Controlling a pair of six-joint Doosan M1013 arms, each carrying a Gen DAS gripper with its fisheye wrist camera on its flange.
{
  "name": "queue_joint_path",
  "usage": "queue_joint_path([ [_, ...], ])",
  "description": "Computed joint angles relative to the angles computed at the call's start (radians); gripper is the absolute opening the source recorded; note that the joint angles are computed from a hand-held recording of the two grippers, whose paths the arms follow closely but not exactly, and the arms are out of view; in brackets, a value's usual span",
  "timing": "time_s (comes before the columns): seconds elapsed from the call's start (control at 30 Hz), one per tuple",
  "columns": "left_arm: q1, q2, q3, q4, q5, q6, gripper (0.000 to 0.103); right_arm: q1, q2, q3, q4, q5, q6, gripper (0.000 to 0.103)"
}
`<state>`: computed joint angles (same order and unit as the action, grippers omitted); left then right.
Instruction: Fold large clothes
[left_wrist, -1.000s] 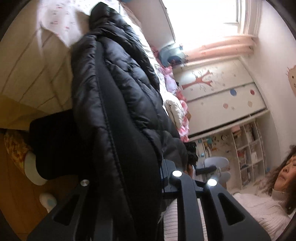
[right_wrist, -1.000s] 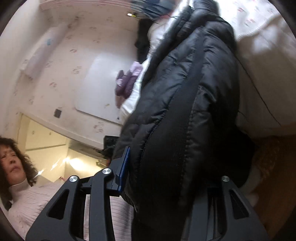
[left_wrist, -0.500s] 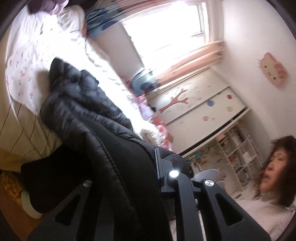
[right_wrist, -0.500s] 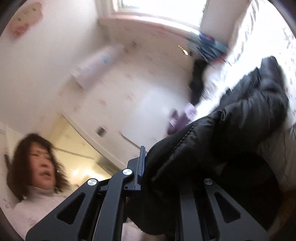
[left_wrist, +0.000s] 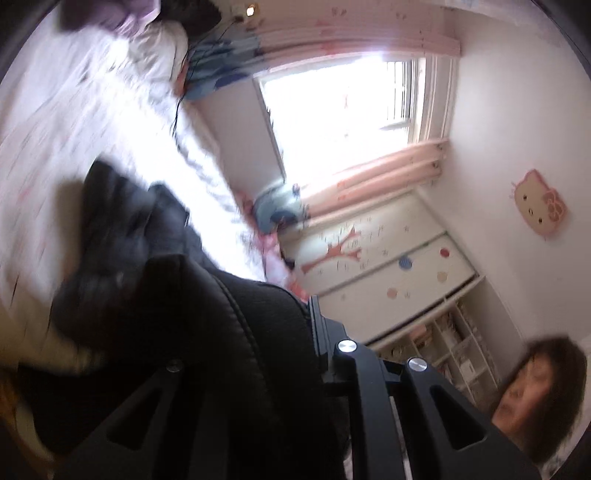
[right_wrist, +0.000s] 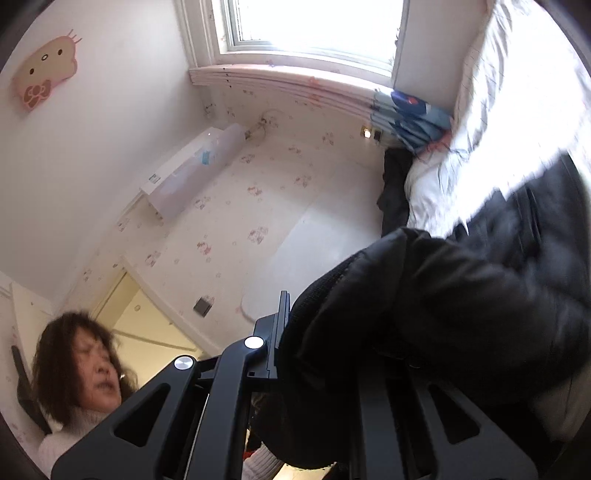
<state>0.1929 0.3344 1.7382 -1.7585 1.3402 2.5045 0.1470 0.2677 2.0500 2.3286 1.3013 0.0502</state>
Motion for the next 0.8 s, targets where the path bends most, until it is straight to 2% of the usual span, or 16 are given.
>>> queue_joint_path([
  [0.1, -0.031, 0.059, -0.1, -0.03, -0.086, -0.049, 0.013, -0.011, 0.033, -0.09, 0.007, -0.08, 0.051, 0.01],
  [0.23, -0.08, 0.182, -0.25, -0.044, -0.228, -0.174, 0.013, -0.024, 0.117, -0.207, 0.01, -0.209, 0.156, 0.012],
  [0.33, -0.11, 0.267, -0.344, -0.01, -0.332, -0.275, 0.013, -0.033, 0.189, -0.277, -0.02, -0.315, 0.248, 0.012],
  [0.4, -0.129, 0.31, -0.4, 0.077, -0.416, -0.341, 0.013, -0.037, 0.235, -0.319, -0.049, -0.392, 0.321, 0.012],
  [0.47, -0.14, 0.345, -0.429, 0.13, -0.453, -0.406, 0.015, -0.037, 0.27, -0.345, -0.081, -0.457, 0.386, 0.012],
  [0.53, -0.145, 0.367, -0.447, 0.17, -0.469, -0.456, 0.016, -0.038, 0.308, -0.372, -0.099, -0.47, 0.452, 0.013],
  [0.6, -0.146, 0.379, -0.46, 0.208, -0.467, -0.497, 0.017, -0.035, 0.317, -0.39, -0.125, -0.502, 0.472, 0.014],
  [0.67, -0.147, 0.389, -0.5, 0.302, -0.459, -0.582, 0.02, -0.037, 0.316, -0.41, -0.175, -0.531, 0.513, 0.017],
  [0.7, -0.147, 0.394, -0.515, 0.329, -0.449, -0.619, 0.03, -0.037, 0.314, -0.424, -0.209, -0.552, 0.54, 0.018],
  [0.73, -0.145, 0.402, -0.543, 0.351, -0.421, -0.68, 0.039, -0.038, 0.306, -0.426, -0.233, -0.564, 0.556, 0.023],
  [0.8, -0.142, 0.404, -0.562, 0.322, -0.393, -0.703, 0.083, -0.039, 0.303, -0.441, -0.232, -0.578, 0.576, 0.044],
])
